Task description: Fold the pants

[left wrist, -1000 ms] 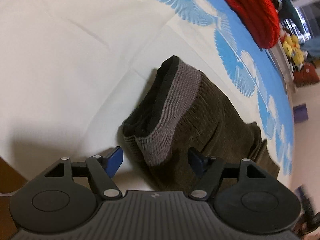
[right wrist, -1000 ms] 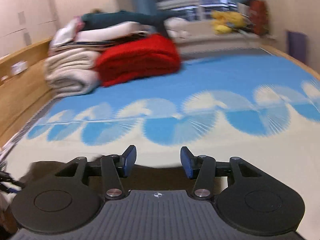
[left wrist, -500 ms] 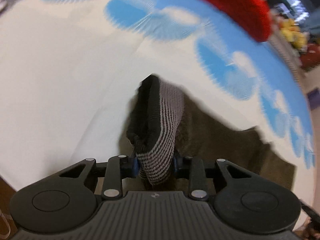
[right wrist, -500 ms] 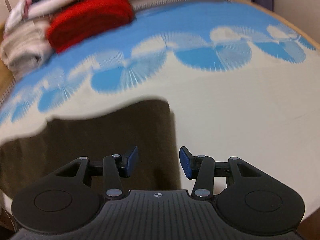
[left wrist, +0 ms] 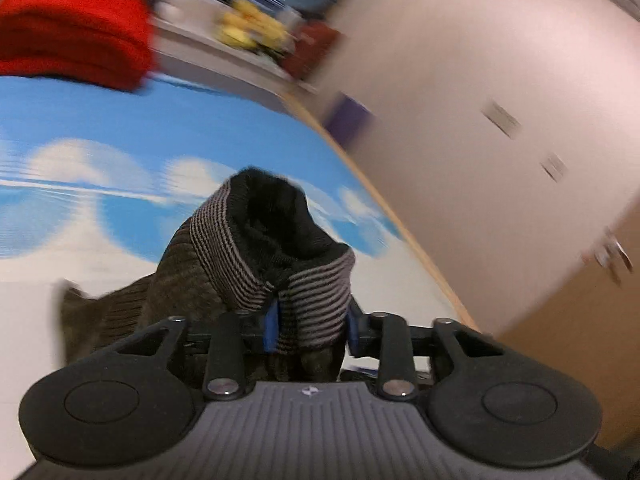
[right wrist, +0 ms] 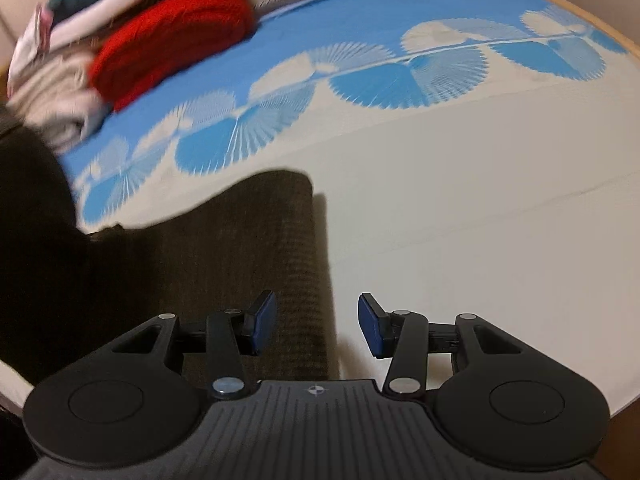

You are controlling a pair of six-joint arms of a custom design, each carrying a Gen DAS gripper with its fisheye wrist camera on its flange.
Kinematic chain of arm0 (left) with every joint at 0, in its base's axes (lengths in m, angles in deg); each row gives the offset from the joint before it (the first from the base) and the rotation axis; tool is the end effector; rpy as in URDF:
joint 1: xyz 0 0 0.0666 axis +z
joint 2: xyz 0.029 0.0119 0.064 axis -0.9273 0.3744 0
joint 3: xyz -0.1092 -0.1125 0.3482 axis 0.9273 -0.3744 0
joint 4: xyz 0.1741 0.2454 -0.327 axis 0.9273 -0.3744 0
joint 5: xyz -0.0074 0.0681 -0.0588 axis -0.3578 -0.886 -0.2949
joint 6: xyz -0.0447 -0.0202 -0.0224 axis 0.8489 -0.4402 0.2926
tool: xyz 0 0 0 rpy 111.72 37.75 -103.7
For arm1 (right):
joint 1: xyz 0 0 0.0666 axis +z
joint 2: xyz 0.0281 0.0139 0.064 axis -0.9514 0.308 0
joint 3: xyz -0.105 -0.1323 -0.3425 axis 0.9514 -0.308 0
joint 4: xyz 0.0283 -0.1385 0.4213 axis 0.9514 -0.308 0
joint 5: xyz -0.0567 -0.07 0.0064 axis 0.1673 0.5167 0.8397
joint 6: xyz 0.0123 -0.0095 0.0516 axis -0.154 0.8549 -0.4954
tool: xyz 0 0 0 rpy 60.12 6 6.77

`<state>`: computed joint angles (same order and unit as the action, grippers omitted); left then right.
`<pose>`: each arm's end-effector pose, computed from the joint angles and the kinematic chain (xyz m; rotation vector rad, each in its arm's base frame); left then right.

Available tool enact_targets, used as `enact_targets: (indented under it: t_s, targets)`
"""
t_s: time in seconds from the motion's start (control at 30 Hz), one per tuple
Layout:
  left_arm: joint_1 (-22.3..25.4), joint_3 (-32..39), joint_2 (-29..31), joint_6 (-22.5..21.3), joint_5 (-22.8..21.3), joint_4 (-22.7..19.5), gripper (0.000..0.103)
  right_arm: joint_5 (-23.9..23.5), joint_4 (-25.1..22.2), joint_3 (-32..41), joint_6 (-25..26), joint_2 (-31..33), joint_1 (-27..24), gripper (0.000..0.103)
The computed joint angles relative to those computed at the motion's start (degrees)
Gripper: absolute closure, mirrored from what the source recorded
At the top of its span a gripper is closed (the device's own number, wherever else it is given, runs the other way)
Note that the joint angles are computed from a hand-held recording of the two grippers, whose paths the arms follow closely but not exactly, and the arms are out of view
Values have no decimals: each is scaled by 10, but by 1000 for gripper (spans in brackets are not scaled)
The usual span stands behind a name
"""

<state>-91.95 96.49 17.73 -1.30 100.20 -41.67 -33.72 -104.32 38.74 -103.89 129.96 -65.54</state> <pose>0.4069 -0.1995 0.6681 0.3559 2.2516 -0.9607 0.3541 0.0459 0.5041 0.2488 2.4327 0.4246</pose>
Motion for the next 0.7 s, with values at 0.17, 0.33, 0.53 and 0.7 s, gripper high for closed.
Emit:
enact_targets:
  t_s: [0.17,0.33,0.53,0.7]
  targets:
    - [-63,49,67,-63,-19,-91,44,-31,16,-15,-20,-14,-38,55]
    - [-21,24,53,-29,-69,-94,45,-75,23,-20,-35,-13,-59,50]
    - [34,3,64,-76,-122,-154,46,-122,20,0,-25,19,-30,35]
    - [58,-29,45,-184,-155,-215,45,-92,-19,40,-1,71,31,27]
